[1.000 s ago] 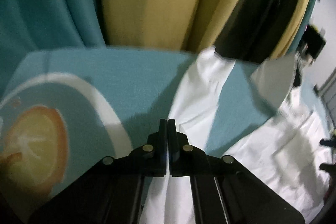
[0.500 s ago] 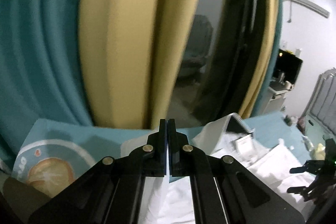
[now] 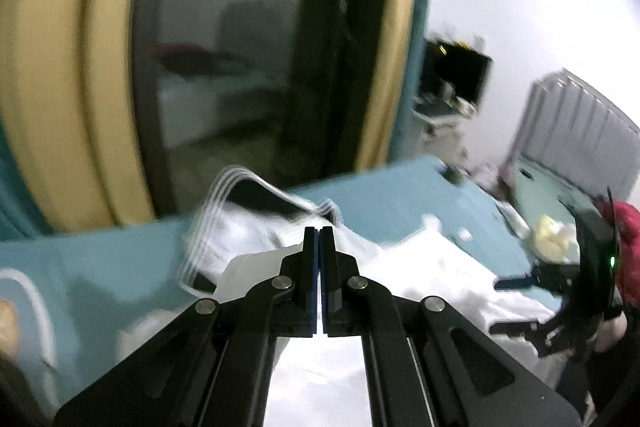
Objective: Fold large clothes
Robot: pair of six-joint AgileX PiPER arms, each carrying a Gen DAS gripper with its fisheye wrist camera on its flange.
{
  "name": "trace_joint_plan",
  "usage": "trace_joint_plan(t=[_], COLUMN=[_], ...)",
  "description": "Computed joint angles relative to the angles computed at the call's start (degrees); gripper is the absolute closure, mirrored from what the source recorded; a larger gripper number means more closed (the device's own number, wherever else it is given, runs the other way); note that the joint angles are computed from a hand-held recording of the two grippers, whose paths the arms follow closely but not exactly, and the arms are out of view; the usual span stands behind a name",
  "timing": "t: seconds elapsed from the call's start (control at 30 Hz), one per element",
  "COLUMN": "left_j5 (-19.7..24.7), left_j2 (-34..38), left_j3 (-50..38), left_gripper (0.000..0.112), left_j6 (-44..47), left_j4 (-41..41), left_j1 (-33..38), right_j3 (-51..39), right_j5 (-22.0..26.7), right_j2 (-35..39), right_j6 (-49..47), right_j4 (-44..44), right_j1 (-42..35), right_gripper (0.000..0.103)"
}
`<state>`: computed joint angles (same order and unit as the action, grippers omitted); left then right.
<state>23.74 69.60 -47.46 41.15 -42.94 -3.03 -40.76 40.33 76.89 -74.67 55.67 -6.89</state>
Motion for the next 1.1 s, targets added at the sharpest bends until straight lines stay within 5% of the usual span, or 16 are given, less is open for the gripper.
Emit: trace_joint_plan(t=[0.1, 0.2, 0.27, 0.3, 0.63, 0.8, 0.97, 1.03, 1.07, 1.1], left_j5=[-1.5, 3.2, 4.8, 5.3, 19.2, 20.6, 19.0, 16.9, 16.5, 17.1], left_j2=[4.5, 10.0, 11.0, 10.4, 0.2, 6.1, 11.1, 11.6, 12.4, 12.5], left_j3=[2.5, 2.1, 3.4, 4.7, 10.3, 9.9, 10.8, 11.8, 12.4, 12.7], left_gripper=[0.111, 0.105, 0.08, 0.077, 0.076, 0.076, 0.076, 0.076, 0.076, 0.076], left_j6=[0.4, -2.2, 0.1, 1.6, 18.0, 24.9, 29.7, 29.7, 31.5, 33.8], left_j4=[-2.7, 1.6, 0.9, 0.6, -3.7, -6.5, -8.0, -7.7, -9.2, -10.9], left_j1=[-5.8, -9.6, -9.7, -8.9, 23.5, 34.5, 37.4, 37.1, 37.2, 38.1], right_j3=[1.2, 1.6, 1.6, 1.5, -6.6, -17.7, -30.3, -33.6, -34.3, -33.4], right_j5=[1.5, 3.1, 4.0, 3.7, 0.8, -2.4, -5.8, -3.9, -3.6, -5.7], right_j2=[-0.5, 0.0, 1.1, 1.7, 9.1, 17.2, 29.2, 33.6, 35.2, 34.9], right_j6=[-2.4, -4.5, -5.8, -5.6, -1.0, 8.3, 21.8, 23.2, 22.7, 22.8], right_j4=[0.4, 0.8, 1.0, 0.8, 0.6, -2.3, -14.3, -16.0, -16.5, -17.8], right_j1=[-4.1, -7.4, -9.1, -9.1, 3.0, 14.4, 23.8, 25.1, 25.8, 26.5], right_gripper=[0.031, 0.031, 0.031, 0.031, 0.031, 0.031, 0.032, 0.04, 0.063, 0.074])
